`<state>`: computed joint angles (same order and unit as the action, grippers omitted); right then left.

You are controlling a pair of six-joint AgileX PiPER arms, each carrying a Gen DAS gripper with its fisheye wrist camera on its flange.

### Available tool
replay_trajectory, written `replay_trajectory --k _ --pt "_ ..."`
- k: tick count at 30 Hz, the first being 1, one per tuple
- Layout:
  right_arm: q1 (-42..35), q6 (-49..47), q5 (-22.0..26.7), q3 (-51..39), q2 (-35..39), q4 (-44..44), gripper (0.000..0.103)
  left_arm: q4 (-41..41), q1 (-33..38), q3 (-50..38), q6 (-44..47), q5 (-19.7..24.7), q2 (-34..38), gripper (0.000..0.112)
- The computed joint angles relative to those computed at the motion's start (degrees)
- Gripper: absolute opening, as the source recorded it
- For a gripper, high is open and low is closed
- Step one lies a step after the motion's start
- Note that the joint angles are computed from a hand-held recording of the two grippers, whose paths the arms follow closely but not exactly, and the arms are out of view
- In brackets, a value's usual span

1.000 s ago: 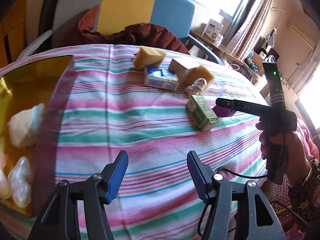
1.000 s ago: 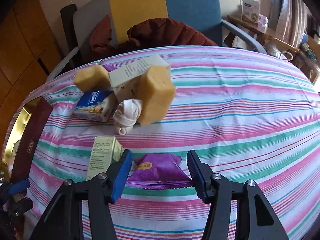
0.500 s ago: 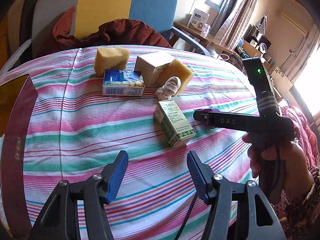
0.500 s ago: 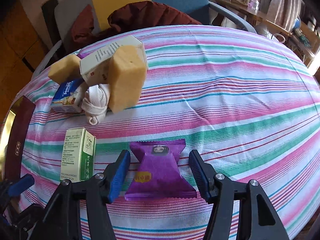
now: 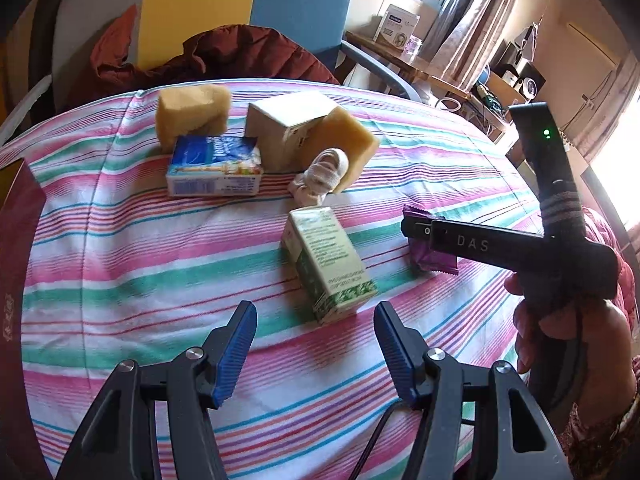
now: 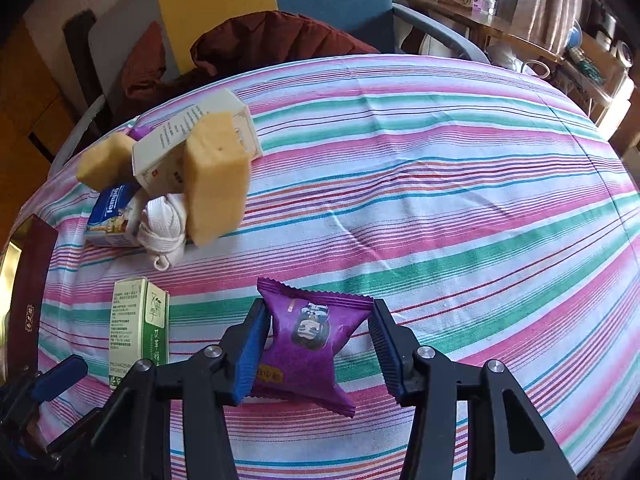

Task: Organize objects
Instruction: 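Move the right tool to the purple snack packet and grasp it, then grasp the green medicine box with left tool while right tool lifts the purple packet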

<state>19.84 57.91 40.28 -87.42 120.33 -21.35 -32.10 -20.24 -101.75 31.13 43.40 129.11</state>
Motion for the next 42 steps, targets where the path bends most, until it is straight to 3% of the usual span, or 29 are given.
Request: replay_trajectory --k 6,12,15,18,28,33,42 --pt "-1.2 0.6 -0.1 0.5 -0.6 1.0 0.051 6.5 -3.7 -10.3 -6.7 2.5 5.8 0.062" --pt "-0.3 0.6 -0.6 0.6 -0.8 1.4 0.051 8.6 -3.9 -12.7 -7.9 0.5 8.6 0.058" --pt "0.3 0.1 -1.0 0.1 -0.7 2.1 0.051 10.1 -3.3 -9.8 -7.5 -3.0 7.7 0.040" --pt "0.9 -0.3 -1.0 -0.5 -0.4 1.7 0.051 9.0 -2.2 -6.8 -5.1 -5.4 6.3 0.033" --pt "2.0 -2.0 -1.7 -3.3 2.2 1.3 0.050 -2.4 -0.5 10.5 14.5 -19.9 -0.7 0.030" --pt "2.7 -4.6 -3.6 -3.4 2.5 3.2 0.050 -11.1 2.9 7.8 19.2 -13.5 0.7 0.030" --pt "4.4 -6.3 -6.9 -2.9 2.5 2.4 0.050 -19.8 7.2 13.1 23.0 -11.5 -2.3 0.030"
